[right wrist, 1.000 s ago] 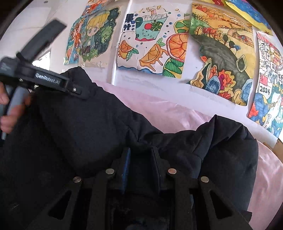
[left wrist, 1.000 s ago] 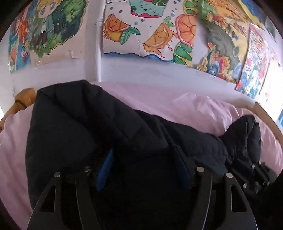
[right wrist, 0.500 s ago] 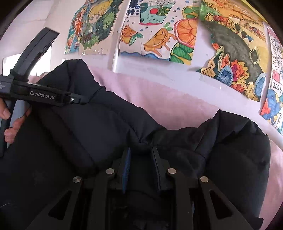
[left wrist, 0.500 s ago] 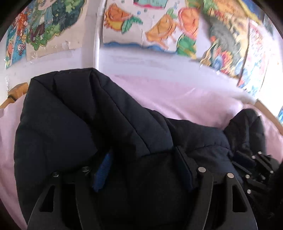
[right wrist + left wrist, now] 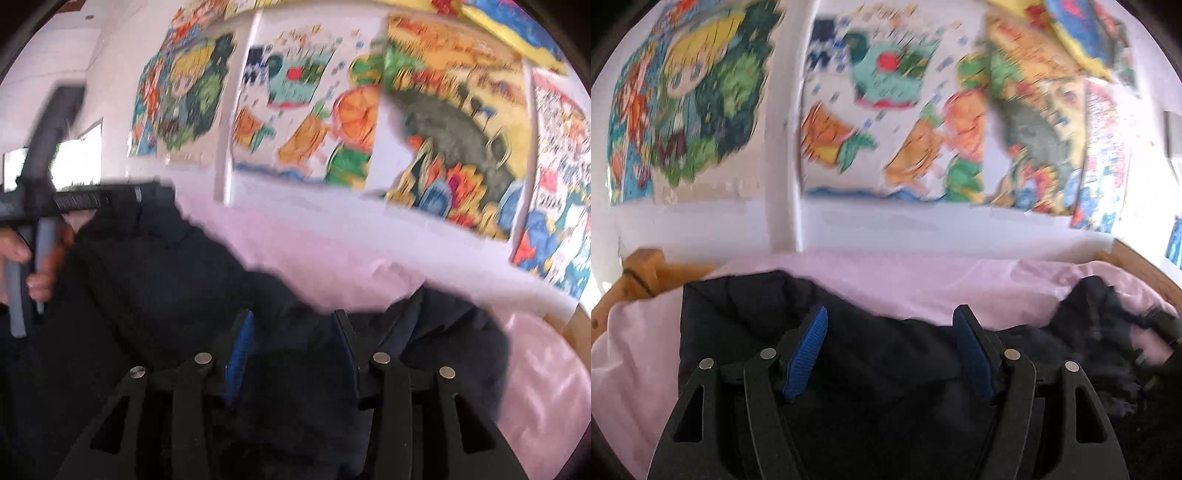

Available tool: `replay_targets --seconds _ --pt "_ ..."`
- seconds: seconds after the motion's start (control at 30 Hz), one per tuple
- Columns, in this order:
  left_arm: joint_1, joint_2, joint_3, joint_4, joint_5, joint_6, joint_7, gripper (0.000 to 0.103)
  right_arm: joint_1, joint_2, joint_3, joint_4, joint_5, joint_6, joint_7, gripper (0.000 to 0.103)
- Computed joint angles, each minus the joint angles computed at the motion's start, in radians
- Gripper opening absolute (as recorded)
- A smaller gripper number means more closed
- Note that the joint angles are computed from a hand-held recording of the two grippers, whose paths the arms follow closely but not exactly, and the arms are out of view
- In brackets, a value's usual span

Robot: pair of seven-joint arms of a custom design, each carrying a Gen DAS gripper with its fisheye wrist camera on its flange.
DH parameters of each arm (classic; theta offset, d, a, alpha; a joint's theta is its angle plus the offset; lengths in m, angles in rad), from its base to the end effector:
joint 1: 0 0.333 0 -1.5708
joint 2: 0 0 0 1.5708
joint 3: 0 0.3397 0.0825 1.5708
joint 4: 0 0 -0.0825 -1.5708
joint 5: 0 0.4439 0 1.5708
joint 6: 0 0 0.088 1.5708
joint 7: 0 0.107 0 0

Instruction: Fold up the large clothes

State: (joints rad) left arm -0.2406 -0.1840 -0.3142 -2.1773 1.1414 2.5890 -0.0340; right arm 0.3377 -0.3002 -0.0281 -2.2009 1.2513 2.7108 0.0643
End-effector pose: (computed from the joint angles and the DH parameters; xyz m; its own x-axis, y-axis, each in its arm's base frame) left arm 0.4867 -0.3307 0.5197 0.1436 -0.9858 0.0873 -0.5123 -0.1495 -0.8457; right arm 0.5397 0.1360 0.5829 0.7141 -0.6966 0.0693 -0.2455 -0.3420 -0.9071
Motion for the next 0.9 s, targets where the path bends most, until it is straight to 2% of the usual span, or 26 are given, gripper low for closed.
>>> replay_targets --seconds 0.07,0.1,0.2,0.27,0.3,0.33,0.4,0.43,0.47,0.5,0.6,0.67,0.7,0.73,0.77,0.8,0.83,0.87,0.9 --pt "0.004 -0.004 0.020 -0.021 -0.060 0.025 -0.007 0.065 -0.013 0.042 0.005 0.055 -0.011 0.034 0.065 0.041" --pt "0.013 -0.010 0.029 -0.038 -0.065 0.063 -0.036 0.065 -0.025 0.060 0.005 0.076 -0.041 0.023 0.120 0.041" --pt "0.032 -0.022 0.046 -0.075 -0.110 0.127 -0.063 0.065 -0.076 0.146 0.007 0.149 -0.174 -0.060 0.351 0.041" --pt "0.043 -0.019 0.045 -0.085 -0.126 0.145 -0.060 0.065 -0.111 0.210 0.009 0.189 -0.259 -0.121 0.539 0.037" --pt "0.044 -0.016 0.042 -0.083 -0.132 0.137 -0.047 0.065 -0.121 0.225 0.008 0.197 -0.255 -0.146 0.567 0.031" --pt "0.044 -0.009 0.032 -0.077 -0.129 0.115 -0.037 0.065 -0.129 0.236 0.011 0.199 -0.257 -0.156 0.589 0.031" --pt "0.038 0.008 0.017 -0.061 -0.124 0.059 -0.016 0.065 -0.127 0.228 0.030 0.170 -0.252 -0.097 0.558 0.031" --pt "0.037 0.016 0.018 -0.053 -0.119 0.053 -0.016 0.065 -0.119 0.218 0.044 0.145 -0.263 -0.036 0.536 0.031" --pt "0.035 0.008 0.017 -0.061 -0.103 0.058 -0.032 0.065 -0.115 0.212 0.050 0.133 -0.272 -0.011 0.532 0.031" --pt "0.036 -0.008 0.018 -0.075 -0.083 0.077 -0.056 0.065 -0.108 0.201 0.051 0.120 -0.256 0.010 0.509 0.032" --pt "0.062 -0.091 0.017 -0.139 0.026 0.218 -0.197 0.065 -0.101 0.165 0.025 0.106 -0.130 -0.007 0.399 0.032" --pt "0.077 -0.126 0.008 -0.162 0.065 0.291 -0.237 0.065 -0.093 0.115 0.009 0.075 -0.073 -0.038 0.306 0.032" --pt "0.068 -0.141 0.007 -0.172 0.049 0.312 -0.205 0.066 -0.088 0.089 0.002 0.058 -0.065 -0.065 0.252 0.033" --pt "0.053 -0.143 0.009 -0.175 0.015 0.320 -0.141 0.066 -0.082 0.061 -0.001 0.035 -0.073 -0.089 0.196 0.038" --pt "0.024 -0.143 0.014 -0.179 -0.041 0.310 -0.040 0.066 -0.075 0.033 -0.004 0.008 -0.079 -0.106 0.139 0.042" --pt "-0.009 -0.133 0.017 -0.174 -0.104 0.274 0.074 0.067 -0.069 0.017 -0.005 -0.011 -0.079 -0.109 0.103 0.050" --pt "-0.029 -0.118 0.011 -0.161 -0.153 0.229 0.163 0.067 -0.061 -0.004 -0.005 -0.039 -0.079 -0.104 0.057 0.052" --pt "-0.059 -0.097 0.002 -0.138 -0.216 0.136 0.274 0.067 -0.054 -0.018 0.002 -0.064 -0.083 -0.077 0.023 0.052" --pt "-0.068 -0.071 -0.013 -0.113 -0.242 0.067 0.332 0.068 -0.047 -0.020 0.007 -0.073 -0.088 -0.053 0.006 0.053"
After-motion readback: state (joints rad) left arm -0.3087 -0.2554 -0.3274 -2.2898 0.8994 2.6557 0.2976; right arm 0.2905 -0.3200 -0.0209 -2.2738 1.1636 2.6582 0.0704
